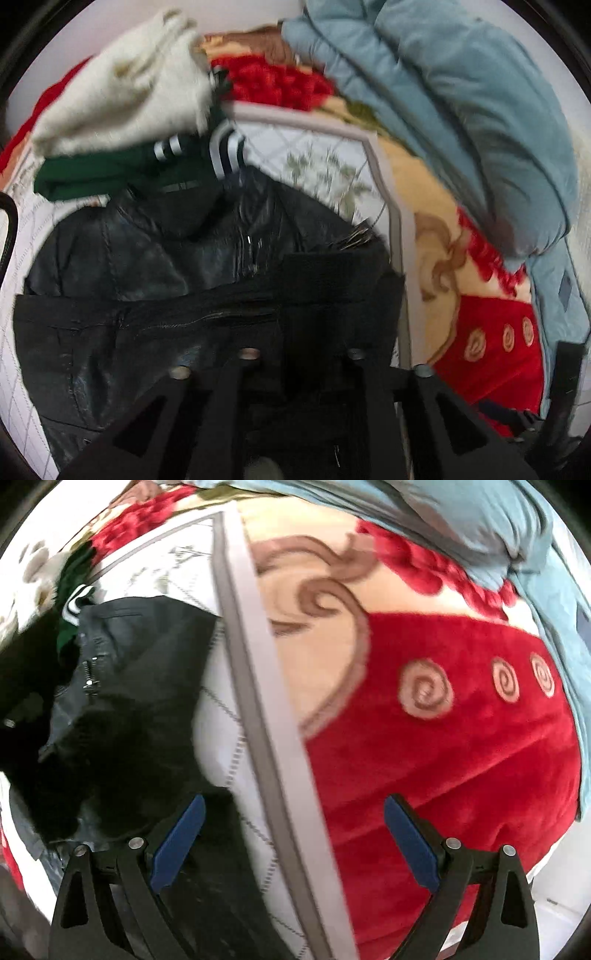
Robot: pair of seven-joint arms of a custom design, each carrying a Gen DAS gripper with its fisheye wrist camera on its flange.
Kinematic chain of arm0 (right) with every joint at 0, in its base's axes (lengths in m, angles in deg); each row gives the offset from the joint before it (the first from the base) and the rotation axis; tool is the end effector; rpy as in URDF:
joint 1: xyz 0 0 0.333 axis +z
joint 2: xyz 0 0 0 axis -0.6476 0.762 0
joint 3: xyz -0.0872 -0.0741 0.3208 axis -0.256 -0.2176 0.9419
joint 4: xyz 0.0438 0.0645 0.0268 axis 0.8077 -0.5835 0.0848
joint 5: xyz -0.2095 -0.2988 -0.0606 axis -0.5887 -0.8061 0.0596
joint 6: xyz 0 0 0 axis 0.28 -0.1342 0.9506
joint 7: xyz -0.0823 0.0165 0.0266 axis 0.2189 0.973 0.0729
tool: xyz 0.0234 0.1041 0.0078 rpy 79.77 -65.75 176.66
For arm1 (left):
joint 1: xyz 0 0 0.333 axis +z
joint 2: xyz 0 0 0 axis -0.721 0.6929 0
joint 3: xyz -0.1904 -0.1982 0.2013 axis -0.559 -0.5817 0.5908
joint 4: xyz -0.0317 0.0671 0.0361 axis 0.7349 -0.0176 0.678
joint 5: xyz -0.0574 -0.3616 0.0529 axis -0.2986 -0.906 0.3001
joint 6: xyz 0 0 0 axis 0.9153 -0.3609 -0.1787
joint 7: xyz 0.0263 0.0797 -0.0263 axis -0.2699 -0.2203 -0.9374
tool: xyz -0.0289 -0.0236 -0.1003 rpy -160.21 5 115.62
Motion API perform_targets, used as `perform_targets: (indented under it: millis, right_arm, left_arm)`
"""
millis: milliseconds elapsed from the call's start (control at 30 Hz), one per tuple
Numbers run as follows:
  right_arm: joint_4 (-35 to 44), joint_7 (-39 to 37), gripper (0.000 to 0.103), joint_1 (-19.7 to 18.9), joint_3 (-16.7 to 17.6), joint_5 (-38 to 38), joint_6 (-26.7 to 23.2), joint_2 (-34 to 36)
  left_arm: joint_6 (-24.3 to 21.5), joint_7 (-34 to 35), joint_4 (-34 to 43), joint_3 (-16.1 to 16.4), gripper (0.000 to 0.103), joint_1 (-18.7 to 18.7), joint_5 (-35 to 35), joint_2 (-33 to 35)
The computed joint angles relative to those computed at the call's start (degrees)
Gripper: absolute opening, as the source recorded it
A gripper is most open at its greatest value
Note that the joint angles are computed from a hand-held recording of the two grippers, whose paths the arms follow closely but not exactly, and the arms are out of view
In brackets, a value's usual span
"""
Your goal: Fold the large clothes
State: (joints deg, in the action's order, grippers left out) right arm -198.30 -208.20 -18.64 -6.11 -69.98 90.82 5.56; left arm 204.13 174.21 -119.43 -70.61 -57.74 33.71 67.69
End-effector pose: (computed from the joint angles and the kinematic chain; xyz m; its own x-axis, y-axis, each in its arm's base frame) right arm 0.3820 0.2234 0.4852 -0.9822 -0.1880 -0.0029 -0.1872 0.9790 -0.0807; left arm 0.5745 -0.2759 0.5569 -0.8359 -0.4973 0.2321 -0.5486 0.7446 -0.3802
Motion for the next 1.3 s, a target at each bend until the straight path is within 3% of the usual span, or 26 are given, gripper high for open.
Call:
perform_targets:
  millis: [67, 133, 300, 467, 567, 667, 700, 733, 767, 833, 867, 900, 933, 1067, 1167, 1200, 1233, 1300]
  right_arm:
    - [-3.14, 0.51, 0.099, 0.08, -0.09, 0.71, 2.70, -2.23]
    - [-4.54, 1.52, 0.099, 0.27, 0.29, 1.02, 4.56, -3.29]
    - [-7.97, 1.63, 0.099, -0.46, -0.07, -0.11, 14.21, -4.84]
    - [-7.57, -3.64, 0.098, -2.96, -1.64, -5.09, 28.88, -1.68]
    - [-5.88, -6.32, 0.092, -4.92, -2.32, -8.24, 35.65, 2.35]
    - [-0.48, -22.12, 0.091, -3.68, -6.03, 2.09, 36.05, 11.05]
    - [1.13, -28.08, 0.085, -3.85, -6.34, 6.48, 35.73, 13.85]
    - [3.58, -31.52, 0.056, -4.32, -6.01, 6.85, 32.21, 16.40]
    - [7.02, -31.53, 0.039, -4.45, -5.57, 4.32, 25.49, 18.20]
    - [11.61, -30.80, 0.017, -3.52, -4.64, -2.25, 16.33, 19.91]
    - [12.92, -30.72, 0.015, -3.40, -4.40, -3.07, 13.42, 20.15]
    - [13.46, -28.74, 0.000, -3.01, -4.19, -3.87, 9.60, 19.56]
    - [12.40, -27.19, 0.000, -2.97, -4.07, -3.34, 8.98, 18.58]
    - [1.94, -22.76, 0.001, -4.01, -4.07, 3.59, 22.13, 11.10]
    - [0.21, -21.42, 0.007, -3.98, -3.66, 4.91, 23.53, 8.69]
    - [0.56, -20.71, 0.017, -3.84, -3.36, 4.49, 22.43, 8.50]
    - [1.41, -20.48, 0.039, -3.64, -3.15, 4.40, 20.46, 8.74]
    - [1.87, -19.98, 0.061, -3.26, -2.89, 4.75, 18.48, 9.07]
  left_arm:
    - [-2.46, -1.16, 1.21, 0.02, 0.080, 0.37, -1.09, 0.98]
    - [-2.48, -1.84, 1.49, 0.32, 0.093, 1.02, -2.23, 1.06]
    - [-2.42, -4.82, 4.35, 2.07, 0.093, 2.55, 0.25, 2.36]
    - [4.47, -11.18, 6.98, 6.48, 0.093, 5.57, 8.80, 3.76]
    - [8.34, -15.74, 8.42, 8.72, 0.093, 6.78, 15.64, 5.76]
    - [9.81, -20.23, 10.39, 10.33, 0.093, 7.22, 22.19, 8.78]
    - [10.11, -21.24, 10.65, 10.39, 0.093, 7.51, 23.03, 9.43]
    - [9.86, -22.73, 11.26, 10.63, 0.093, 7.50, 24.16, 10.27]
    - [9.14, -23.97, 11.98, 10.65, 0.093, 7.58, 24.75, 11.02]
    - [9.04, -24.73, 11.78, 10.09, 0.093, 8.06, 24.79, 11.14]
    - [9.02, -24.86, 11.35, 9.79, 0.093, 8.22, 24.72, 10.86]
    - [9.00, -24.56, 11.07, 9.45, 0.094, 8.57, 24.34, 10.59]
    - [9.11, -23.90, 10.47, 9.21, 0.093, 9.07, 23.96, 10.15]
    - [7.29, -21.16, 8.85, 8.97, 0.093, 10.54, 23.15, 9.51]
    - [7.50, -18.10, 6.55, 9.11, 0.094, 11.22, 23.89, 8.98]
    - [7.63, -17.54, 6.38, 9.14, 0.094, 11.20, 24.17, 9.22]
    - [7.61, -17.24, 6.66, 9.10, 0.093, 11.12, 24.22, 9.60]
    - [7.83, -16.94, 7.75, 9.17, 0.094, 10.20, 25.56, 10.92]
